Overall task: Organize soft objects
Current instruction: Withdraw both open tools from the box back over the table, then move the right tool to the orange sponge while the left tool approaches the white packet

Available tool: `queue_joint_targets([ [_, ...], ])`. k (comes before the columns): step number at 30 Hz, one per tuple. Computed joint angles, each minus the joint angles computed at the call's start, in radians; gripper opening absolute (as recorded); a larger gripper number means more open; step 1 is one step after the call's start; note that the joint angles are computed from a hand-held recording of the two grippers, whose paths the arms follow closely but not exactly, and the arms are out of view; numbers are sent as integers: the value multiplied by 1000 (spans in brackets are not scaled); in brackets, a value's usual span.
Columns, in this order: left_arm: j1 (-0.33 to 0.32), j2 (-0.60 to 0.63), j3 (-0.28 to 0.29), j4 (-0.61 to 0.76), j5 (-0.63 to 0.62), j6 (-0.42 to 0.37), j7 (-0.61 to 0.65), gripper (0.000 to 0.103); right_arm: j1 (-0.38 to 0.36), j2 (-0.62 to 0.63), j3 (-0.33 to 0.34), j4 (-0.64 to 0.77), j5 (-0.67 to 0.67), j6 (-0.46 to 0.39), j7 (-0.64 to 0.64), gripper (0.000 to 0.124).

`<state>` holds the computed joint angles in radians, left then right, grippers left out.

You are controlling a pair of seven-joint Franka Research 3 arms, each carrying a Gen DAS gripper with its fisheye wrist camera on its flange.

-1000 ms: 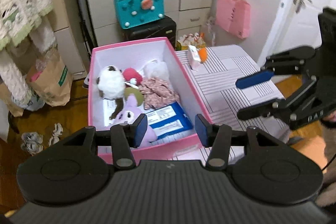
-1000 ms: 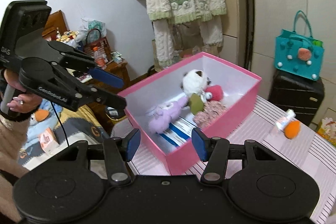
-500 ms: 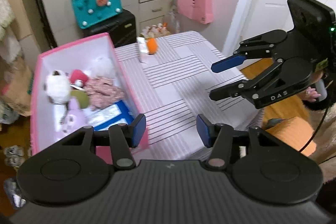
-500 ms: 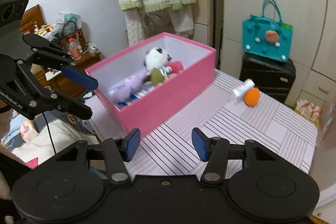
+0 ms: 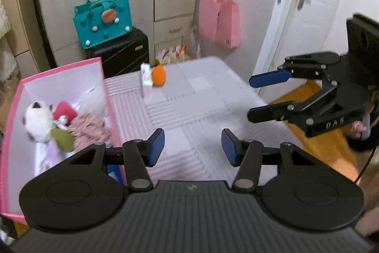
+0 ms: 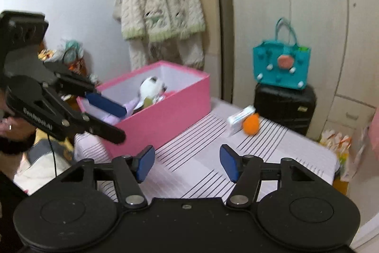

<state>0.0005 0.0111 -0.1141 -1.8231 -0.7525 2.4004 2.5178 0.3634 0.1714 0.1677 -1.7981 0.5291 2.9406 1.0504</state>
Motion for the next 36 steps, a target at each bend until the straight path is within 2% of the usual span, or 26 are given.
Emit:
queue_joint_targets([
  [4,-15,31,-22,11,-66,63,24,52,-7,26,-15,17,-5,42,37,66],
  [10,-47,86,-70,12,-72,278,-3,52,16,95,-89,41,-149,149,188,66],
  [15,-48,174,-109,72,-12,334,-98,52,-22,198,-71,121,-164,218,233,66],
  [18,-59,242,-128,109,57,426,-200,52,-65,256,-28,171,-170,240,216,66],
  [20,-77,288,-118,134,130,474,-300,52,-85,296,-9,213,-179,227,200,66],
  [23,-126,356,-64,181,270,516,-479,51,-84,364,-16,300,-203,189,182,66],
  [24,-155,376,-27,197,328,525,-553,50,-84,386,-16,330,-213,172,169,66],
  [28,-227,455,71,284,489,521,-762,50,-106,498,8,500,-228,53,103,66],
  [30,-242,491,94,326,543,512,-827,49,-127,562,36,607,-207,-27,72,66],
  [33,-258,549,123,410,612,458,-923,48,-138,666,59,785,-175,-154,20,66],
  [36,-247,598,117,489,649,401,-995,45,-113,769,31,958,-183,-266,-20,65],
])
